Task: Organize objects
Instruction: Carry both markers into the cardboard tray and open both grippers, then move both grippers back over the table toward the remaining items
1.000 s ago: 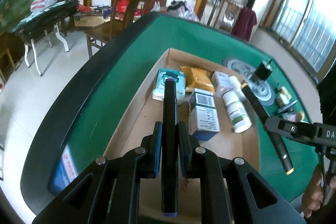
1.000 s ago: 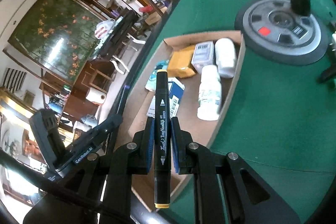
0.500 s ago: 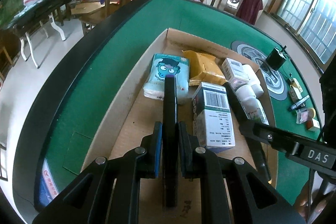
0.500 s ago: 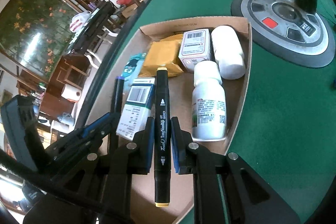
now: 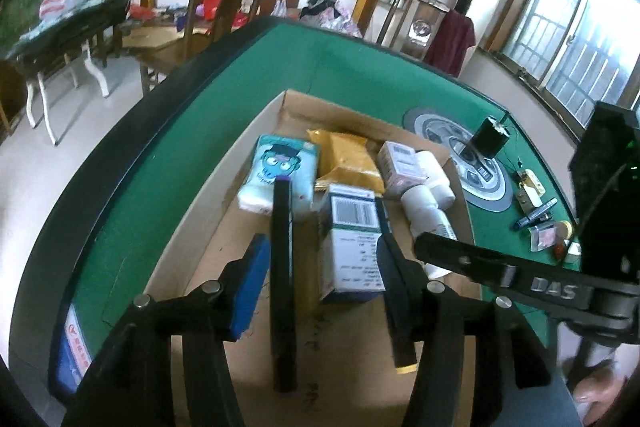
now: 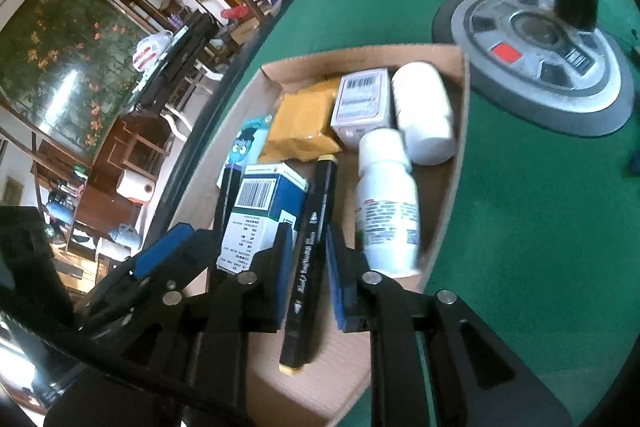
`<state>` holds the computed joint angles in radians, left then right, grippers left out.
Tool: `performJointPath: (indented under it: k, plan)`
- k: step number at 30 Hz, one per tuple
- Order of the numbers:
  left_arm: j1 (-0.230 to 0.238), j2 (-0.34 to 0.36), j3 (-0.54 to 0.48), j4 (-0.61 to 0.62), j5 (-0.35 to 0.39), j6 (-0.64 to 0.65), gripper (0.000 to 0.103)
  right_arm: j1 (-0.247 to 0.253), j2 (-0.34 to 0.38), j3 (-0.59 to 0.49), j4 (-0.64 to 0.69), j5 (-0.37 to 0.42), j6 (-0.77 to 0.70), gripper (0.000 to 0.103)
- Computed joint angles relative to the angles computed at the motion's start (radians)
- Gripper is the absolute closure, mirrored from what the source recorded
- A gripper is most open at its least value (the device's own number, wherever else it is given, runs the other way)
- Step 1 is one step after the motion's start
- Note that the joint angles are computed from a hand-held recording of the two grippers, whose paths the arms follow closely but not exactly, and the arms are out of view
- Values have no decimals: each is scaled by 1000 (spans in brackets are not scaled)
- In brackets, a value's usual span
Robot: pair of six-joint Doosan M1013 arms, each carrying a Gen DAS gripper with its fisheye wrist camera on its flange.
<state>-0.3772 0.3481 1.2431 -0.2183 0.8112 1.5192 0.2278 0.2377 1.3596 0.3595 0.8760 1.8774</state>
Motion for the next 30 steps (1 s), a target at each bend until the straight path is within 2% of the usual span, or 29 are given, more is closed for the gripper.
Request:
performJointPath:
  k: [3,5,6,7,9,12,21,26,30]
  plan:
    - [-13,21,-26,41,42,2,54,-6,-35,29,-44,-27,0,80]
    - [-21,23,-24,51,48,0,36,-12,-57,49,-74,-40,12,78]
    - [-29,25,-26,81,56,-18,34,-19,-70,62,-80,-49,14,78]
    - [-33,24,-24,83,59,-17,34,-27,-84,76,-85,-58,18,78]
    - [-55,35,-38,161,112,-50,34,-41,-104,96,-94,-69,31,78]
    - [-72,24,-19,217,94,-91,34,-66,-134,130,-91,-86,49,77]
    - [-82,-4,18,186,84,-126,34,-144,-206,215,-44,-133,60,74]
    - [-51,-24,29,39,48,-89,34,-192,-243,251,-39,-152,66,74]
    - [-60,-65,47,-7,-4,-48,34,-230,-273,269,-104,-168,106,74]
